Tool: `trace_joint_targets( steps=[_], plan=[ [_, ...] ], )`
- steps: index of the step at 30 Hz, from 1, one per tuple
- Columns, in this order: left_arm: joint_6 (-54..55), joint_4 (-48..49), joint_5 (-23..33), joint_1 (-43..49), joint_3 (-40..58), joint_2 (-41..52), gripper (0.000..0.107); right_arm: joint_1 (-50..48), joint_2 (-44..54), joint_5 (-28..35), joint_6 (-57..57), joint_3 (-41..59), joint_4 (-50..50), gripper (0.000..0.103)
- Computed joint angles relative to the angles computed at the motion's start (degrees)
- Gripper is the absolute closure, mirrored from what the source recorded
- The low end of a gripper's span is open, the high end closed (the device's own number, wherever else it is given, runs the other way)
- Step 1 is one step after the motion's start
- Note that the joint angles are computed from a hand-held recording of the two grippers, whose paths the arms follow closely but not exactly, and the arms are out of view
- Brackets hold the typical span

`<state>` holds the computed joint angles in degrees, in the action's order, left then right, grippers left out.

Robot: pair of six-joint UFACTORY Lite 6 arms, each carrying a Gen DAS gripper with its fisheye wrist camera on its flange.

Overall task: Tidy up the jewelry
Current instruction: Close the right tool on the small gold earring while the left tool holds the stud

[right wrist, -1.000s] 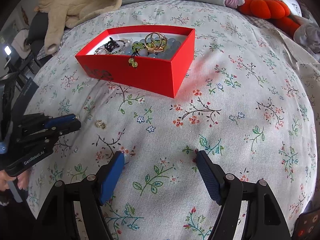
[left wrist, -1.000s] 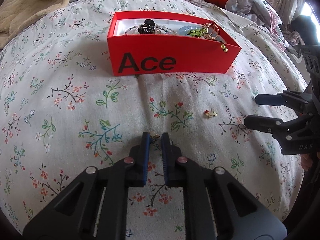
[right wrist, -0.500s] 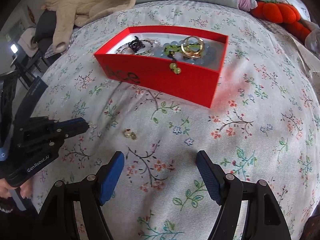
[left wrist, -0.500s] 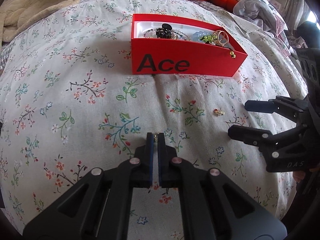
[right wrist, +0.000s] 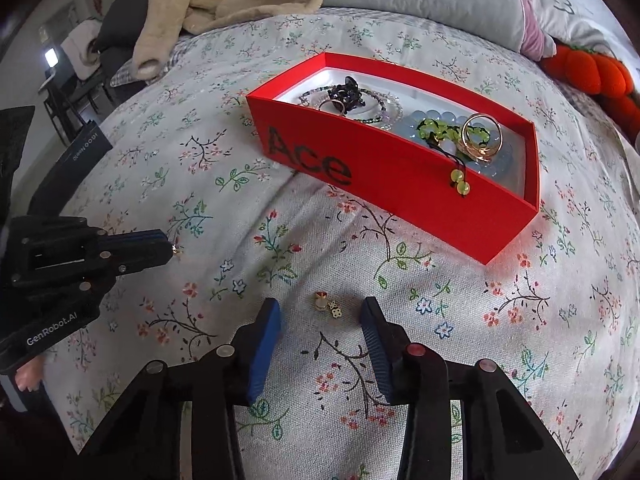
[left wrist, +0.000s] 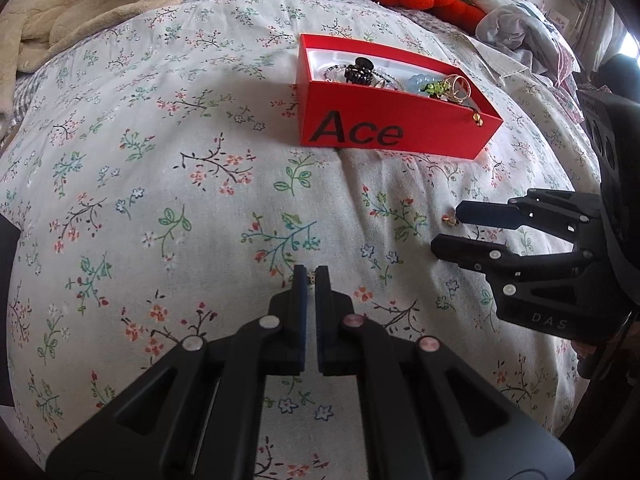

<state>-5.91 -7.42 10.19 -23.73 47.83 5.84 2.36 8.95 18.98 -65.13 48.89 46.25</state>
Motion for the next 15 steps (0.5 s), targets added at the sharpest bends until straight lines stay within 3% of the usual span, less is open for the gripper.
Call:
trace_joint_targets(
  steps=[8, 12, 15],
  plan=[
    [-1.56, 1.19, 0.33, -0.49, 0.73, 0.55, 0.102, 0.02, -0.61, 0.11, -1.2, -0.63, 0.63, 0.076],
    [-5.38, 4.26, 0.68, -0.8, 1.87, 1.72, 0.102, -0.48, -0.38, 1.42, -1.5, -0.13, 1.29, 0.089],
    [-7.46, 5.59, 0.97, -0.93, 2.68, 2.47, 0.102, -0.52, -0.84, 1.56, -2.1, -0.52, 1.75, 0.094]
  ],
)
